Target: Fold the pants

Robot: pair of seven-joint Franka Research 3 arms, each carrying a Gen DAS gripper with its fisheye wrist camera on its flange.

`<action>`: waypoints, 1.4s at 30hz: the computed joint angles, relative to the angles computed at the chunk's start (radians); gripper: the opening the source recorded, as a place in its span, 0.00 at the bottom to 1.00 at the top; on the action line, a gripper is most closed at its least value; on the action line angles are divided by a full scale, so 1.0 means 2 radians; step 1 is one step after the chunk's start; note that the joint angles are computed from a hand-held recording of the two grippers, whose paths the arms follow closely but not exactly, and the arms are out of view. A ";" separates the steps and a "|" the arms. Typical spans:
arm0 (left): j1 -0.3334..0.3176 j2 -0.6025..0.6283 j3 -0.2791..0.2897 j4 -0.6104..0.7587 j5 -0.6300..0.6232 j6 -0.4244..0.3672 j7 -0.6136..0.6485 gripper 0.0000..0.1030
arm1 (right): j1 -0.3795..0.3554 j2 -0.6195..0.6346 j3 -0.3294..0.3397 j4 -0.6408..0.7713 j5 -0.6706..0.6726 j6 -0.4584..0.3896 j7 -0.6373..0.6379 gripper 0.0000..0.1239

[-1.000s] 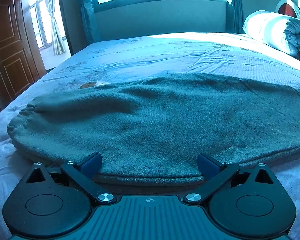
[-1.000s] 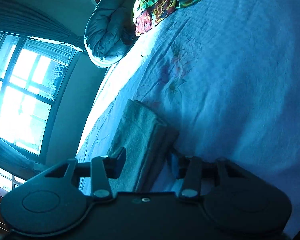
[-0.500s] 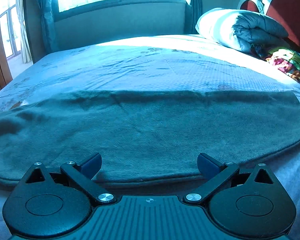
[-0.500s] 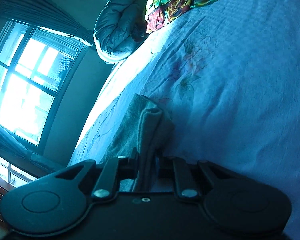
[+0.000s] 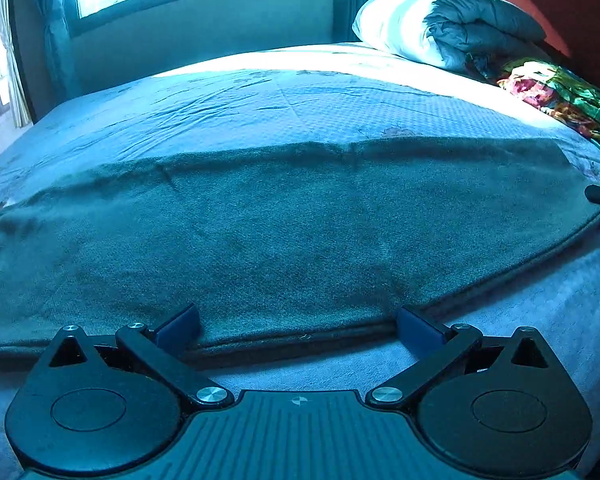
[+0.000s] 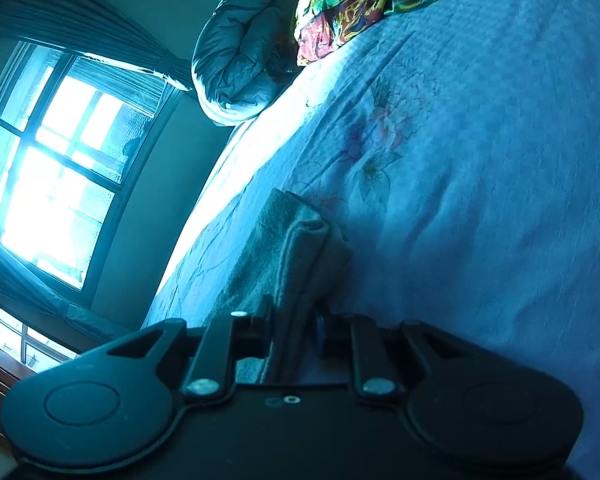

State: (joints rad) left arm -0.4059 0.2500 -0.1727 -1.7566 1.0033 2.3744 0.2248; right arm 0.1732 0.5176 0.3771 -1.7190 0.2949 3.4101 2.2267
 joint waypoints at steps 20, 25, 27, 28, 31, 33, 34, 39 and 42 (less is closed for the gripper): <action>0.057 0.002 -0.063 0.001 0.038 -0.022 -0.034 1.00 | 0.103 -0.018 -0.118 -0.001 0.072 -0.009 -0.005 0.12; 0.059 0.007 -0.065 0.005 0.027 -0.011 -0.022 1.00 | 0.121 -0.013 -0.139 0.021 0.083 -0.043 -0.029 0.14; 0.055 0.014 -0.062 0.008 0.034 -0.012 -0.014 1.00 | 0.141 -0.010 -0.164 0.027 0.089 -0.054 -0.029 0.11; 0.046 0.013 -0.049 0.006 0.033 -0.006 -0.017 1.00 | 0.156 -0.010 -0.182 0.030 0.088 -0.059 -0.032 0.09; 0.043 0.010 -0.044 -0.003 0.050 0.005 -0.030 1.00 | 0.177 -0.012 -0.209 0.034 0.085 -0.073 -0.030 0.08; 0.044 -0.005 -0.034 -0.019 0.041 0.035 -0.043 1.00 | 0.208 -0.014 -0.245 0.038 0.080 -0.082 -0.018 0.08; 0.045 -0.021 -0.028 -0.036 0.034 0.050 -0.051 1.00 | 0.214 -0.015 -0.252 0.042 0.075 -0.081 -0.016 0.08; -0.001 -0.122 0.039 -0.138 0.080 -0.005 -0.095 1.00 | 0.245 -0.008 -0.277 0.092 0.031 -0.094 -0.028 0.08; 0.116 -0.174 -0.020 -0.207 0.017 0.089 -0.043 1.00 | 0.261 0.018 -0.281 0.158 0.001 -0.113 -0.030 0.08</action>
State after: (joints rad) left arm -0.1744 -0.0973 -0.2130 -2.1708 1.0382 2.5531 0.1389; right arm 0.6952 0.5545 -0.1852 -1.4031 0.2973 3.1834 2.1675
